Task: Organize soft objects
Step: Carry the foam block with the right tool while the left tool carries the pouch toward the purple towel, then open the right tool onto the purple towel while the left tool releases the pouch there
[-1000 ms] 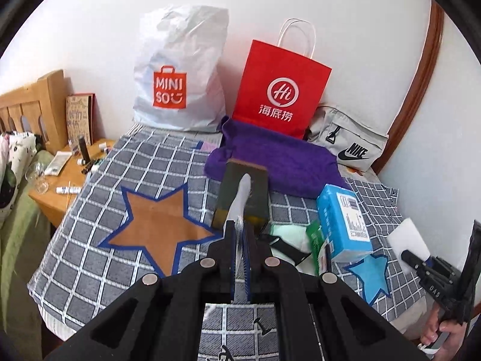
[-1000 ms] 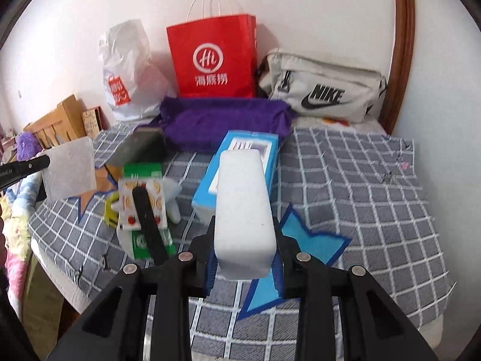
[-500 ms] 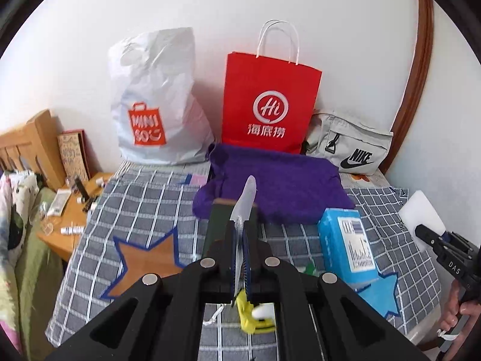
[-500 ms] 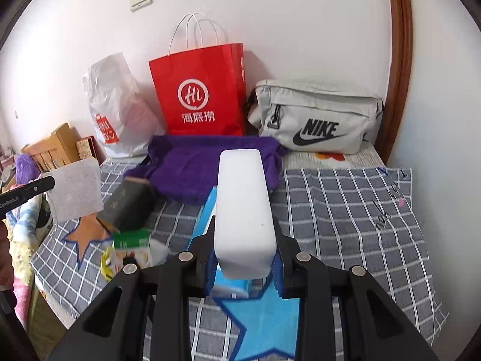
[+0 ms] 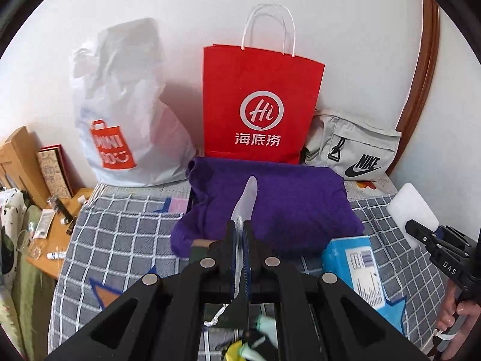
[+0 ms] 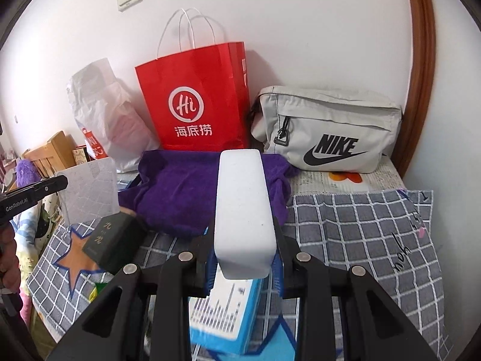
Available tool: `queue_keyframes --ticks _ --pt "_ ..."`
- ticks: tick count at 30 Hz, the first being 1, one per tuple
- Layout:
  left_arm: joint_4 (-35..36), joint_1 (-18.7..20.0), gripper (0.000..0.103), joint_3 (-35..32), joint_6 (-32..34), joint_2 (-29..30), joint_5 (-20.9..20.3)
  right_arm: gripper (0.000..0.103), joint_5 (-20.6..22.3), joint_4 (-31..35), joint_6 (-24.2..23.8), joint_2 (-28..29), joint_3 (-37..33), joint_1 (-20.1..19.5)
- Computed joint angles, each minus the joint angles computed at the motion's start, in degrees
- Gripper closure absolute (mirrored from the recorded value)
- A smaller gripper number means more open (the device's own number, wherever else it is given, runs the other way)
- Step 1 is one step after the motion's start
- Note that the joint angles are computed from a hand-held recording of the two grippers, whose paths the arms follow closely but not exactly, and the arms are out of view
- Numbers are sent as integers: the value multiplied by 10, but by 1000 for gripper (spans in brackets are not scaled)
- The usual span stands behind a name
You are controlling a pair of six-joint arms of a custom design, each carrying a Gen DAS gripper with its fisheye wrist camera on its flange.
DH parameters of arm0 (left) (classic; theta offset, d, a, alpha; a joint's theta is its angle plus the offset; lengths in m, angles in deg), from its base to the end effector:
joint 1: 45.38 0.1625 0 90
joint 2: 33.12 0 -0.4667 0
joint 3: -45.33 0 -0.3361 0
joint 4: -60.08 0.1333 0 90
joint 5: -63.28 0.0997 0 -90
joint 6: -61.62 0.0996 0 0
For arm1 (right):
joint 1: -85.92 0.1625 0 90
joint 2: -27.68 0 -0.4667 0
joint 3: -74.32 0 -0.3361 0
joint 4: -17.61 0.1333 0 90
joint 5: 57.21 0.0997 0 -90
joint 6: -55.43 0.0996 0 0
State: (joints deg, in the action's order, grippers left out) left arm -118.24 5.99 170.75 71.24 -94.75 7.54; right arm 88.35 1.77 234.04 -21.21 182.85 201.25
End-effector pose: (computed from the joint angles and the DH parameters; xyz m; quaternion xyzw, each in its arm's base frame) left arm -0.1611 -0.5050 0.2381 0.3246 0.8778 -0.2686 0.2278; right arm 0.2381 -0.3834 0.1132 0.0101 -0.8340 0.4285 0.3474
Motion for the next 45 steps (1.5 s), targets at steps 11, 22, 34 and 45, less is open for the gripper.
queue_keyframes --ticks 11,22,34,45 --pt "39 42 98 -124 17 104 -50 73 -84 39 -58 22 -76 -97" --pt "76 78 98 -233 27 191 -73 73 -143 123 -102 71 -189 -159" --pt "144 120 98 -299 5 224 -56 72 -162 175 -93 102 -225 -205" --pt "144 115 66 -299 -4 220 -6 35 -160 163 -120 95 -217 -191"
